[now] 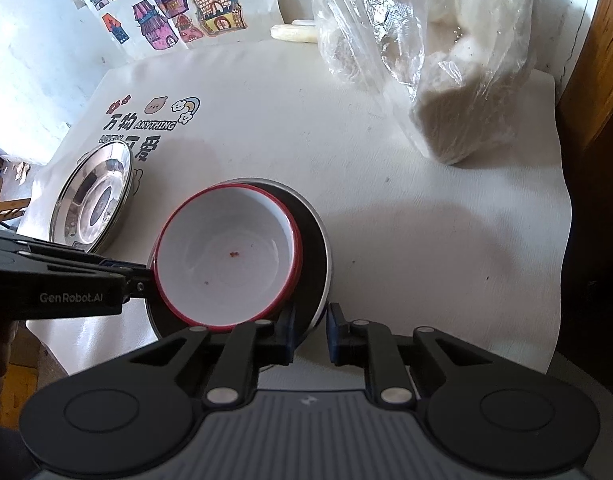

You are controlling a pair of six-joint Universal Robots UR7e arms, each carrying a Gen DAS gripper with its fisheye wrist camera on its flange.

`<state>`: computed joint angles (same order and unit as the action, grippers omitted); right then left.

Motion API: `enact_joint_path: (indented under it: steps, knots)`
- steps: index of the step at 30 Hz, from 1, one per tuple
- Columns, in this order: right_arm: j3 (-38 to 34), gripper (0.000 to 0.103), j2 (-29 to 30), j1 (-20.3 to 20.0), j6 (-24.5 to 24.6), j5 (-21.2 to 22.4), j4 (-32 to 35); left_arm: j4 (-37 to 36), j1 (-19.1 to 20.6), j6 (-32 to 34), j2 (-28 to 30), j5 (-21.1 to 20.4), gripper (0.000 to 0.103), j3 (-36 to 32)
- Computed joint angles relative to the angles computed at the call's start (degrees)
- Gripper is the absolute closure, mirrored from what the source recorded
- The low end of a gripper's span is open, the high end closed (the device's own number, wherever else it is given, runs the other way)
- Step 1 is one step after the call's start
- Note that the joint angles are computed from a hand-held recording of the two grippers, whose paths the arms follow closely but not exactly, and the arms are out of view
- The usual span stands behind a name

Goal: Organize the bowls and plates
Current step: 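Lift the steel bowl with nested white bowls and carry it over the steel plates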

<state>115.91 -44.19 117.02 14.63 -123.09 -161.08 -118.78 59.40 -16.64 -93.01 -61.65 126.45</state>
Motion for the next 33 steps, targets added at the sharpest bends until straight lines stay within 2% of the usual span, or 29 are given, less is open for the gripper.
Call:
enact_joint_path:
  steps: [13,33]
  knots:
    - [-2.7,0.085,1.9,3.7,3.8,-2.9,-0.1,-0.1,2.7,6.2,-2.3,-2.4,0.091,-2.9]
    - [-12.9,0.085,11.8,9.5,7.6,-4.2,0.2,4.2,10.8,17.0,-4.2,-3.8,0.091,-12.1]
